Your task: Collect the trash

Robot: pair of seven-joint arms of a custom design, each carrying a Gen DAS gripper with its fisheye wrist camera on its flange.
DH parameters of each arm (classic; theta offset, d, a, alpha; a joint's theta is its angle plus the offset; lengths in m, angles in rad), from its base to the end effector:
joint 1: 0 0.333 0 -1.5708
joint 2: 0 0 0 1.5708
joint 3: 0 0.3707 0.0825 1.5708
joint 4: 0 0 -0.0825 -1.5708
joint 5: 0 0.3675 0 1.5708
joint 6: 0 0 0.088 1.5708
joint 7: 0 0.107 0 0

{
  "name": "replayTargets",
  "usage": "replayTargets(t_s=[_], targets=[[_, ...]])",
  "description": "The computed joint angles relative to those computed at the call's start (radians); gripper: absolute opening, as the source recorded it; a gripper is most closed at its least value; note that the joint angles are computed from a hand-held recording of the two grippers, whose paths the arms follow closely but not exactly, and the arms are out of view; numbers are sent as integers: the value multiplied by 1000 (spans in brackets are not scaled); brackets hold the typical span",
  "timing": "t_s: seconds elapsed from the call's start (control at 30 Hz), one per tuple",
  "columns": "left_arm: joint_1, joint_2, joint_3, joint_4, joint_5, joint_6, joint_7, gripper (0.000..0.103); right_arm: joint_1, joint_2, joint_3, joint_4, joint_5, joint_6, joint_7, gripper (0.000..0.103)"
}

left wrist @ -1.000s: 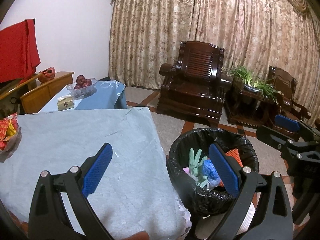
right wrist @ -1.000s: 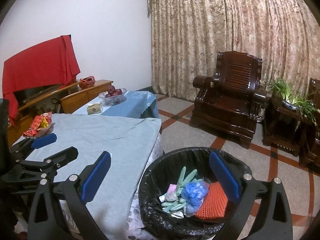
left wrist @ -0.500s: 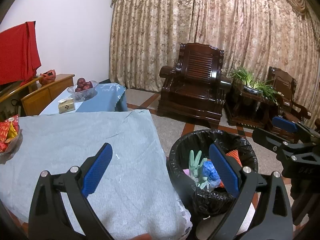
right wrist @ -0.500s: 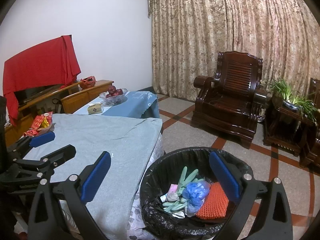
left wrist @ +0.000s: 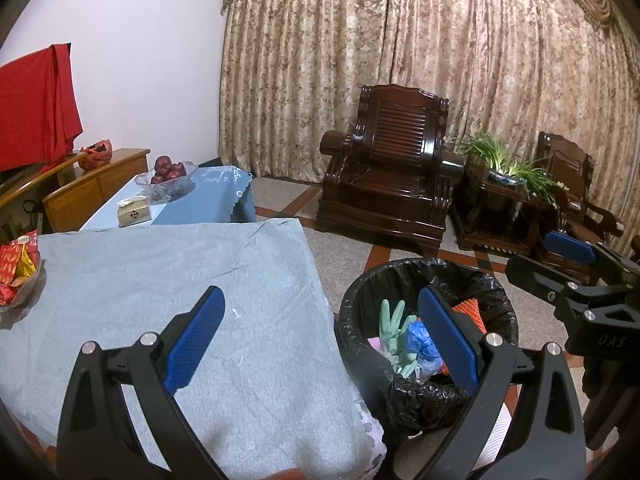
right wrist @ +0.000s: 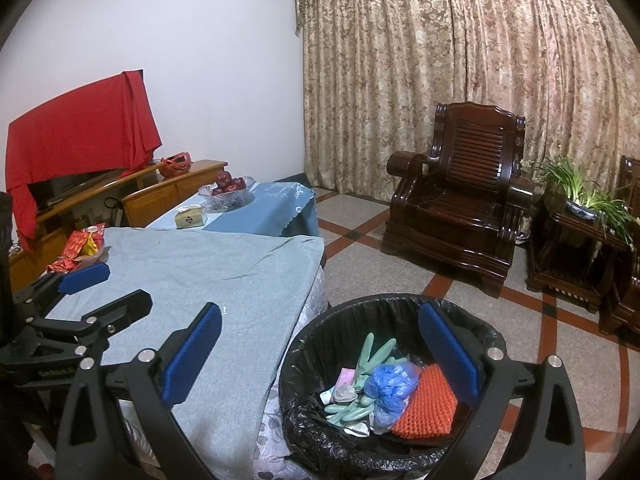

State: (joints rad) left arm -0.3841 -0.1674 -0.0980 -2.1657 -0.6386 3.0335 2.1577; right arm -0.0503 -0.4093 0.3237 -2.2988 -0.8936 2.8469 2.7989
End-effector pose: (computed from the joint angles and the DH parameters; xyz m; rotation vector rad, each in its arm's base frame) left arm 0.4789 -0.2044 0.6427 -1.2327 2.0288 -1.2280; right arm 0.4076 0.1874 0.6444 -1.4133 1.6717 -0.9419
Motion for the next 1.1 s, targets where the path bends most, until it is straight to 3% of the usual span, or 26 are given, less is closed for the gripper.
replayTargets(t_s=[1.1], targets=[[12,16,-5,7,-18,-13,26,95,8,0,-3,-1,11,-7,-7,97]])
